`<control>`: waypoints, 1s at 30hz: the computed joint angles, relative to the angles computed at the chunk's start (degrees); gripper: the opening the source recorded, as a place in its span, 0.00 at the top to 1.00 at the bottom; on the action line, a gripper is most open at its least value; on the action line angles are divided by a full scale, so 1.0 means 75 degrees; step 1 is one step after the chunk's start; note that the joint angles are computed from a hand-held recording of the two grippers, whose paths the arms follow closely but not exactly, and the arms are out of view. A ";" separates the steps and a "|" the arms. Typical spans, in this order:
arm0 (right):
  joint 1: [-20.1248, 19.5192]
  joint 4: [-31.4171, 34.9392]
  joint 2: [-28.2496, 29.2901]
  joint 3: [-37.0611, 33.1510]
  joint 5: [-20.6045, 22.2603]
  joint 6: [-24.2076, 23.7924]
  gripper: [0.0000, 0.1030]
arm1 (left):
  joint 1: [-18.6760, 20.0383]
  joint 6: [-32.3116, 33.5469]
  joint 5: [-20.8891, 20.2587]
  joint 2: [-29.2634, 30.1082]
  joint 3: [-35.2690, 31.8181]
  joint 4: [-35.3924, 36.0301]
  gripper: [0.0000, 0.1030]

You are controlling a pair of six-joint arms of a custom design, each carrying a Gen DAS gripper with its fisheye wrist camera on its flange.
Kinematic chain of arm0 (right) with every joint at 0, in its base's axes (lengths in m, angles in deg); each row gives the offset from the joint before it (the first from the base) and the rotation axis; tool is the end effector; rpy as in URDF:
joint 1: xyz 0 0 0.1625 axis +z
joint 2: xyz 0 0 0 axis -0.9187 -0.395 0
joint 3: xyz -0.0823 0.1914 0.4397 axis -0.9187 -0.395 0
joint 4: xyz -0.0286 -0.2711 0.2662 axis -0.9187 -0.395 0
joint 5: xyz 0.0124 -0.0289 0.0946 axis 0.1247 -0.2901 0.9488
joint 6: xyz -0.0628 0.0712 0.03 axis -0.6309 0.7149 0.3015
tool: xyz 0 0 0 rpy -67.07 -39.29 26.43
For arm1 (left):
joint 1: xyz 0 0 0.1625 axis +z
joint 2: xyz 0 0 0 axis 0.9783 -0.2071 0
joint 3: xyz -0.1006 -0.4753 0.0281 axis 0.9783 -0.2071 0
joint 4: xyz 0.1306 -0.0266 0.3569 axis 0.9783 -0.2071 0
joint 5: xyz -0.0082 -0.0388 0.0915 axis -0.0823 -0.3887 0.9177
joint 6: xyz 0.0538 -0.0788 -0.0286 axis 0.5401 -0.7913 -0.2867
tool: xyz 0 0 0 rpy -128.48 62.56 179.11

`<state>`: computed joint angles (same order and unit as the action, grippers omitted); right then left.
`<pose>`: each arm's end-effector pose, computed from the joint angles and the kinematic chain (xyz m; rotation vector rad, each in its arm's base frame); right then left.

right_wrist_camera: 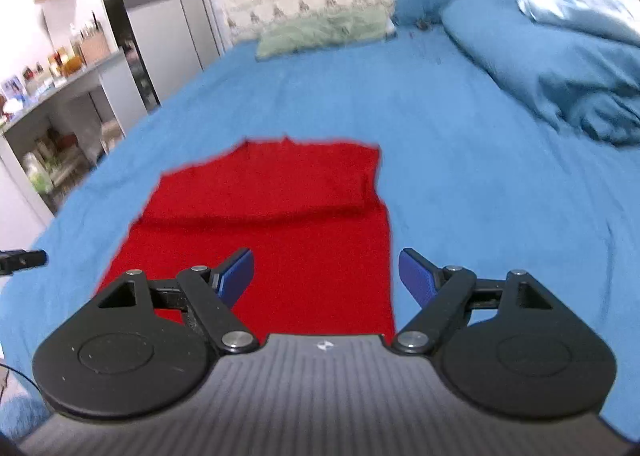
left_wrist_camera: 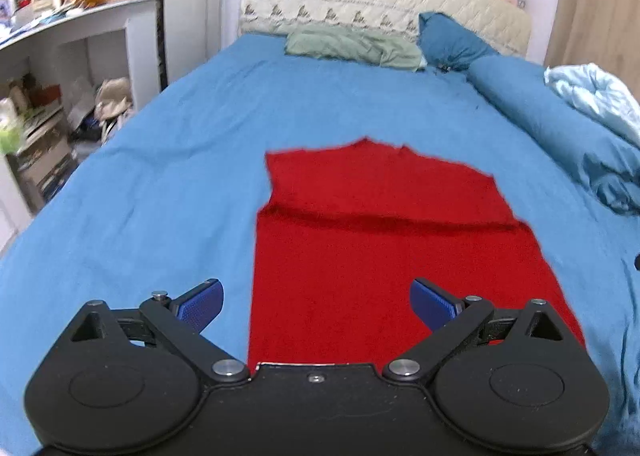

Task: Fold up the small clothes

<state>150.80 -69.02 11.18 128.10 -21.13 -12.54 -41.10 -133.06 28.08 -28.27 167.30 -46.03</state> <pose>0.0450 -0.7922 0.4902 0.9414 -2.5015 0.7808 -0.4422 -0.6179 0.0764 -0.1682 2.0252 -1.1614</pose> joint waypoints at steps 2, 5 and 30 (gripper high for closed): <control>-0.0159 -0.0021 -0.0236 0.0410 -0.0235 0.0032 0.08 | -0.0084 -0.0528 -0.0323 -0.0035 0.0260 0.0118 0.02; -0.0439 -0.0022 -0.0474 0.0936 -0.0383 0.0117 0.08 | -0.0149 -0.0989 -0.0680 -0.0039 0.0737 -0.0202 0.02; -0.0789 -0.1296 -0.0469 0.2417 -0.1554 -0.0407 0.55 | 0.0032 -0.1222 -0.1703 0.0298 0.1655 -0.1184 0.41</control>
<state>144.88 -78.74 7.66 146.23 -32.79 -15.59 -40.85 -142.23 15.31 -26.03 179.71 -54.91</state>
